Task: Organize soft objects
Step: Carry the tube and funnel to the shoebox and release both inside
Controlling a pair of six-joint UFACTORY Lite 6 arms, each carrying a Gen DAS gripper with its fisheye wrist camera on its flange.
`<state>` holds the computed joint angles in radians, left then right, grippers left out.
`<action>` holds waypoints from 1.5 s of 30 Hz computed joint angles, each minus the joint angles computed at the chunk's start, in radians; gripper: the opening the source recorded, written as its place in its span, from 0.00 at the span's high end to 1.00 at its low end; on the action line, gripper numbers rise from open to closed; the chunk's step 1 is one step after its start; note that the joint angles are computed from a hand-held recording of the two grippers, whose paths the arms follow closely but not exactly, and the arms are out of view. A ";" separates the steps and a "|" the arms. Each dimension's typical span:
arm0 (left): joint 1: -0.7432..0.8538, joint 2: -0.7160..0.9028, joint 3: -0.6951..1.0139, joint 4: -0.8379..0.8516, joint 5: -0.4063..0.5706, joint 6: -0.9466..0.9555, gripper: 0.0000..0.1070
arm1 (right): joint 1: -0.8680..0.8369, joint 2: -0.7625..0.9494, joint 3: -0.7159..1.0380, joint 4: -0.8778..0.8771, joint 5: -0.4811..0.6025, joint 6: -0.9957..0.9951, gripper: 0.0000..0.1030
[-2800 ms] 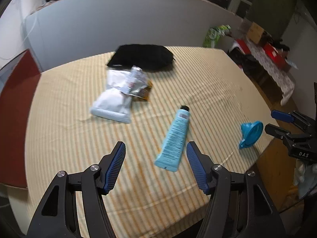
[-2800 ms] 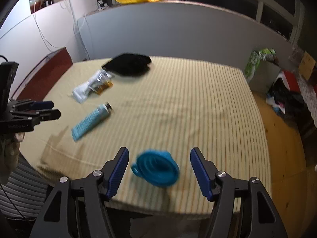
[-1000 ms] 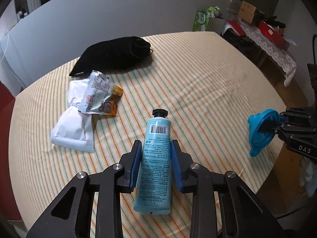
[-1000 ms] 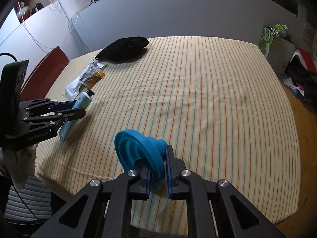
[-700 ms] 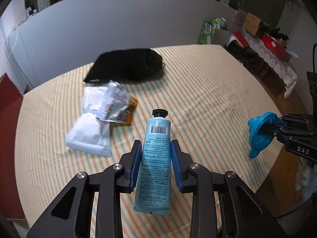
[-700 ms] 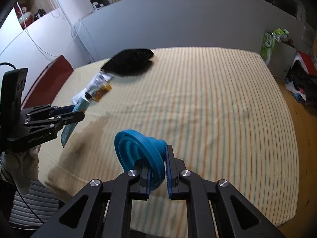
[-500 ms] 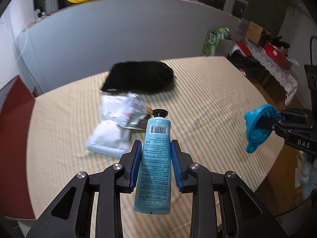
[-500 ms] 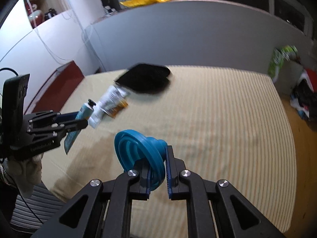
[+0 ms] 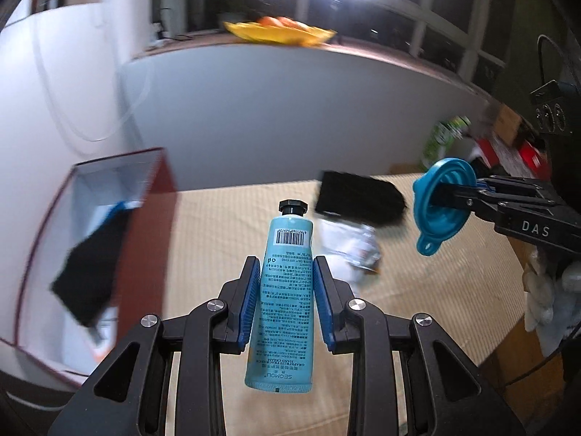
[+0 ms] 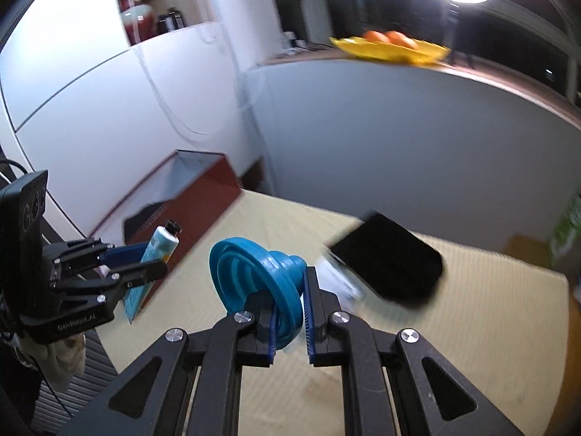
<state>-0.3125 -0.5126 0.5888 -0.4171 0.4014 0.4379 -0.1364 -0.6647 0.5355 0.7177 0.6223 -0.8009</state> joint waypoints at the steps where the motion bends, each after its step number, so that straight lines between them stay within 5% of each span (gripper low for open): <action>1: 0.043 -0.009 0.003 -0.034 0.017 0.052 0.74 | 0.094 0.048 0.039 -0.035 -0.056 0.075 0.90; 9: 0.458 0.052 0.075 -0.277 0.144 0.477 0.74 | 0.529 0.413 0.355 -0.343 -0.283 0.536 0.90; 18: 0.691 0.196 0.151 -0.369 0.180 0.676 0.74 | 0.682 0.799 0.739 -0.451 -0.306 0.687 0.90; 33: 0.746 0.358 0.193 -0.404 0.130 0.766 0.74 | 0.756 1.404 1.370 -0.639 -0.178 0.880 0.90; 45: 0.736 0.428 0.239 -0.345 0.104 0.684 0.69 | 0.767 1.575 1.568 -0.627 -0.095 0.856 0.85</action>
<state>0.4238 -0.0843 0.8275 -0.7622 0.5057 1.1216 0.6304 0.9101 2.1038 0.0906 0.5274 0.0550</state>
